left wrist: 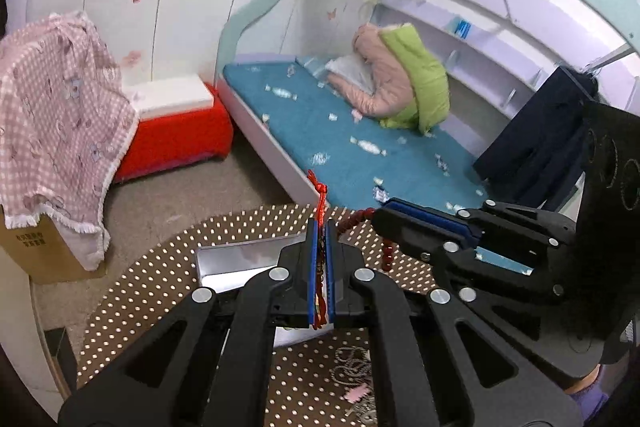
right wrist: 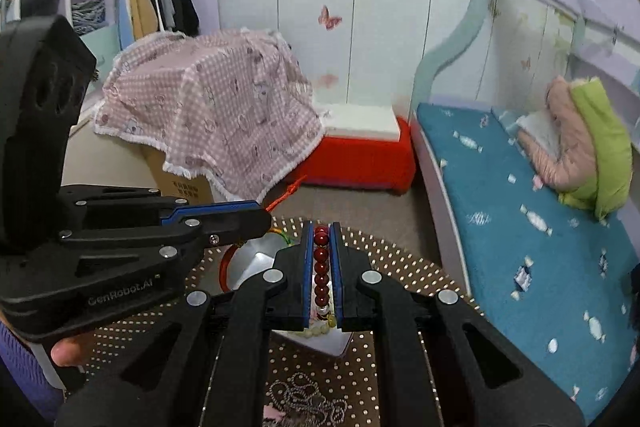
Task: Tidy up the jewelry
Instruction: 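Carry both bracelets over the box and open both grippers to drop them, then move both grippers back to the silver chain pile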
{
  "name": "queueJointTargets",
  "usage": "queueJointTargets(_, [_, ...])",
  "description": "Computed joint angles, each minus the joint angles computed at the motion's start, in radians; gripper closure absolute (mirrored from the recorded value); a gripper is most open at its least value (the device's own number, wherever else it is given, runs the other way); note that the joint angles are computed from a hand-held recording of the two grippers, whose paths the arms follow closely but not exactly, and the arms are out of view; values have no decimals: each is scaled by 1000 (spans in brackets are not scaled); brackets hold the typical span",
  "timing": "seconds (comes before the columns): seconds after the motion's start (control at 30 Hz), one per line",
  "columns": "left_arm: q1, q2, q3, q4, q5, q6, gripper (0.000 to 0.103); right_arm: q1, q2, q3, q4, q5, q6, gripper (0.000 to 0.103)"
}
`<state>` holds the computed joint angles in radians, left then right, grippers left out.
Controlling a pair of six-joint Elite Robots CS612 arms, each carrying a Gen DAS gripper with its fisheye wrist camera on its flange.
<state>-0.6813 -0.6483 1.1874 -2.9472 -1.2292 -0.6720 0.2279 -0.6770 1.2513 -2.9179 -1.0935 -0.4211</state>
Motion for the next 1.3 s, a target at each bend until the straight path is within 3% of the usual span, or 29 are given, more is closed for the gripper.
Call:
queueJointTargets(0.33, [18,65,-64,111,-38,-32,98,8,61,-69,135,-19,-12,96])
queueJointTargets(0.67, [8,55,-31,130,-10,-90,68,-5,48,-48,144,14,3,91])
queueJointTargets(0.73, [-3,37,-1,113,21,-96,62,-10,31,-23,129,26,0,87])
queueJointTargets(0.93, [-63,-18,93,78,183,-120,27,-36,-27,85,49,65,-5,66])
queueJointTargets(1.17, [-133,-41,161,91,273,-163,26,-78,-93,252,-33,65,-23,59])
queueJointTargets(1.3, [-159,-26,164,108,241,-177,26,-94,-106,309,-51,55,-8,57])
